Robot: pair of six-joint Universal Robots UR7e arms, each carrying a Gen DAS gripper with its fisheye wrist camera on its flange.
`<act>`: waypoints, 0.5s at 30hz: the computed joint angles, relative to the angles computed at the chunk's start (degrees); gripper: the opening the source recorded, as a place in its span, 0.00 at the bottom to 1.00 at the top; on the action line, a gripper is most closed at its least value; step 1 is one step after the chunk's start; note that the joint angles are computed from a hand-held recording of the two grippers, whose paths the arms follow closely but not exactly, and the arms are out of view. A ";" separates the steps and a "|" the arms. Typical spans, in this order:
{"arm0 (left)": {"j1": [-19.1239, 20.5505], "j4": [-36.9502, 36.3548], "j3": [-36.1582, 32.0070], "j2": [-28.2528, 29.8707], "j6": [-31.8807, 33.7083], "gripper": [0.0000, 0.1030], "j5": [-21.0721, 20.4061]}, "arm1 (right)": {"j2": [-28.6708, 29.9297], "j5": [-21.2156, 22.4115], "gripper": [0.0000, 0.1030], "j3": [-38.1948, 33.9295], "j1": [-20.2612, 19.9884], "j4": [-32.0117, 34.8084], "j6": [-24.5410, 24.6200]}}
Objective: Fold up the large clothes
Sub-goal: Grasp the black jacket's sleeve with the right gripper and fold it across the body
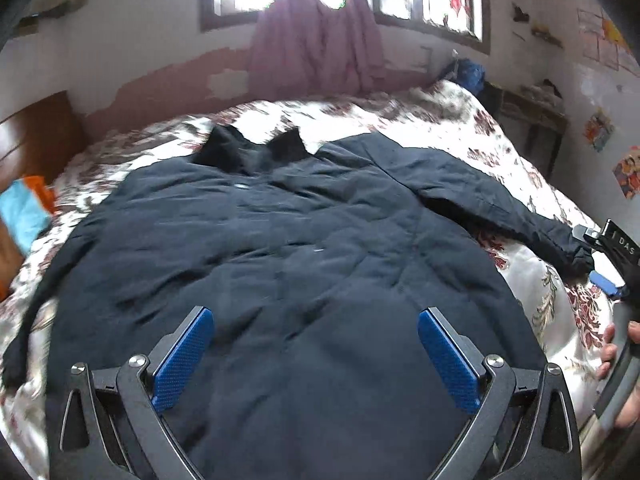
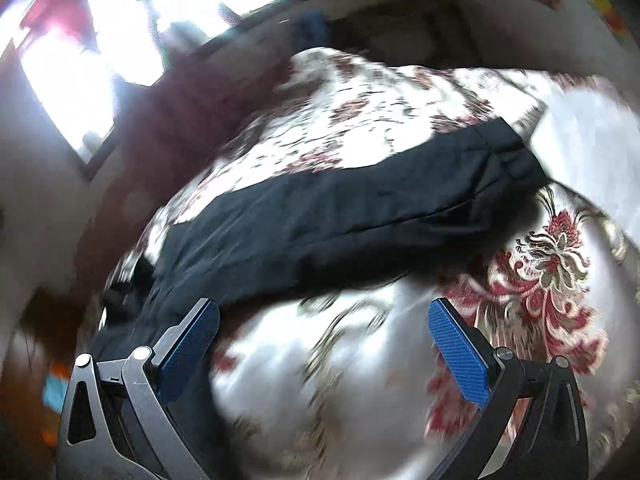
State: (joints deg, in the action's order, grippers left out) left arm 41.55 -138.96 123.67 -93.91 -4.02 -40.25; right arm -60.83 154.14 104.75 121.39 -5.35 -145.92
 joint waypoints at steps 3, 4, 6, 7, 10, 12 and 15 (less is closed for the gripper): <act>3.17 -3.05 -4.03 7.28 3.10 1.00 -3.16 | -1.56 -1.32 0.99 1.95 -3.96 -2.96 1.69; 4.37 -4.06 -6.42 10.80 4.00 1.00 -4.16 | -2.13 -2.63 0.99 2.53 -5.46 -2.78 4.14; 6.10 -6.25 -9.48 14.84 5.58 1.00 -6.00 | -3.80 -6.16 0.99 4.50 -8.68 -3.77 8.19; 7.05 -7.34 -12.09 17.93 6.25 1.00 -6.93 | -4.10 -7.15 0.99 4.92 -9.87 -3.51 10.80; 8.72 -8.74 -17.34 23.85 6.91 1.00 -8.27 | -5.32 -9.24 0.99 6.83 -12.38 -7.51 12.66; 9.58 -8.98 -20.42 27.25 7.03 1.00 -8.81 | -5.18 -9.10 0.95 6.52 -12.78 -9.59 9.89; 10.71 -7.95 -24.43 31.73 7.29 1.00 -9.46 | -5.55 -12.45 0.67 6.34 -14.42 -9.94 7.60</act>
